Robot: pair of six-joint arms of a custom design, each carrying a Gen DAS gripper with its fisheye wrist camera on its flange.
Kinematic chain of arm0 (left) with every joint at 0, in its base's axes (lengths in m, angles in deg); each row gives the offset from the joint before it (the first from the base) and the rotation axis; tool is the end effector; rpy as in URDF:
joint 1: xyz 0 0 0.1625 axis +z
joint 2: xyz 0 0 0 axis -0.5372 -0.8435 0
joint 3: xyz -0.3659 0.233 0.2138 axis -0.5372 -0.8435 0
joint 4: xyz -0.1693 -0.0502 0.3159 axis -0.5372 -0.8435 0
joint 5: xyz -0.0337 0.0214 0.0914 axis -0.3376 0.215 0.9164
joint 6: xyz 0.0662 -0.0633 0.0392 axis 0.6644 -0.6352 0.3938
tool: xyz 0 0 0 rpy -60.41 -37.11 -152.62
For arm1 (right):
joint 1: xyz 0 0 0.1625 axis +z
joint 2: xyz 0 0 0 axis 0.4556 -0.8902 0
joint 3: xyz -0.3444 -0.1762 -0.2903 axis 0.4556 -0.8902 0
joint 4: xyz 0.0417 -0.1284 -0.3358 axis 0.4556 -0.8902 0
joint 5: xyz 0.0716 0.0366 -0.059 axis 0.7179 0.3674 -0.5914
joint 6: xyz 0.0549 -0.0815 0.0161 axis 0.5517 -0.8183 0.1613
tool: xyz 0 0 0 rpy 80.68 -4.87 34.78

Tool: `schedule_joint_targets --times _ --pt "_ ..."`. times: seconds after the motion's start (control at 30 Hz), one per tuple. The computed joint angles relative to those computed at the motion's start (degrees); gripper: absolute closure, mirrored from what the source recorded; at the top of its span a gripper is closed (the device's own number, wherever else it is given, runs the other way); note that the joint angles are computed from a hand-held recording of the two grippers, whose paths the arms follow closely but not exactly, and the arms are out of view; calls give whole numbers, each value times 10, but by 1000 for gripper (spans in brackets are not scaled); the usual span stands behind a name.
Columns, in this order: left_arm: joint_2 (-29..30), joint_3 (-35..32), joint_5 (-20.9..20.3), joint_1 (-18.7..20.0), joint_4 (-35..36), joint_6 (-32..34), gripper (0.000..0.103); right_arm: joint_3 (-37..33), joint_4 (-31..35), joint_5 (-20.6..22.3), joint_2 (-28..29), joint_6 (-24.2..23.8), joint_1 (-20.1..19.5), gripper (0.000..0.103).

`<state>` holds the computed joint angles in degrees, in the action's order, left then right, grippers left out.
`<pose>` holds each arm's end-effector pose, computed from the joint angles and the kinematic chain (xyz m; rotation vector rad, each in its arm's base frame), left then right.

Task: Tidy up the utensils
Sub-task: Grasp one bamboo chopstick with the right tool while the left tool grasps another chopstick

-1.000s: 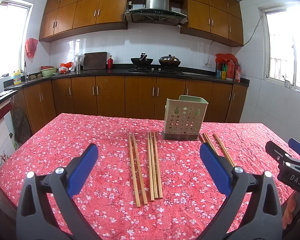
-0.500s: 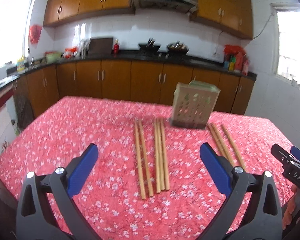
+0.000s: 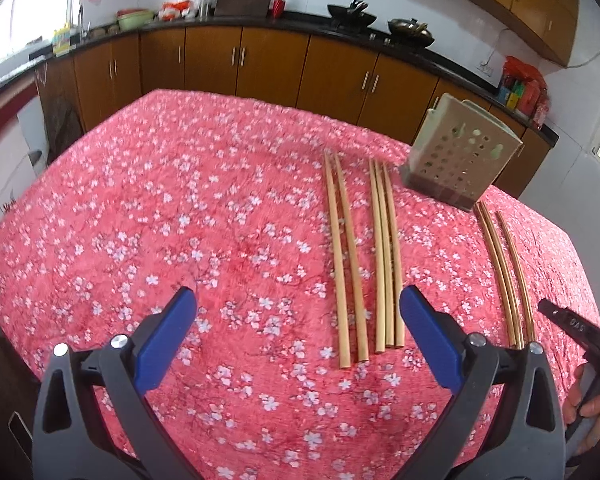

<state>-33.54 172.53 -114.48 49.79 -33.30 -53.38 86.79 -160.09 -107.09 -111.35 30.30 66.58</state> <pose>-0.3222 -0.3257 0.1589 -0.0974 2.2193 -1.0817 0.1124 -0.4147 0.3312 0.2303 -2.4446 0.8270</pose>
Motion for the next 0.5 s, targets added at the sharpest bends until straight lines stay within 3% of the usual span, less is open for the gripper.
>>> schedule_joint_targets --times 0.1,0.23,0.4,0.5 --pt "-4 11 -8 11 -36 14 4 -2 11 -10 6 0 -2 86" --pt "-5 24 -12 21 -83 41 9 3 0 -5 5 -6 -6 88" --pt "-1 35 -28 43 -157 93 31 -1 -6 -14 23 -15 0 88" --pt "4 33 -34 57 -186 127 42 -4 -28 -31 36 -35 2 95"
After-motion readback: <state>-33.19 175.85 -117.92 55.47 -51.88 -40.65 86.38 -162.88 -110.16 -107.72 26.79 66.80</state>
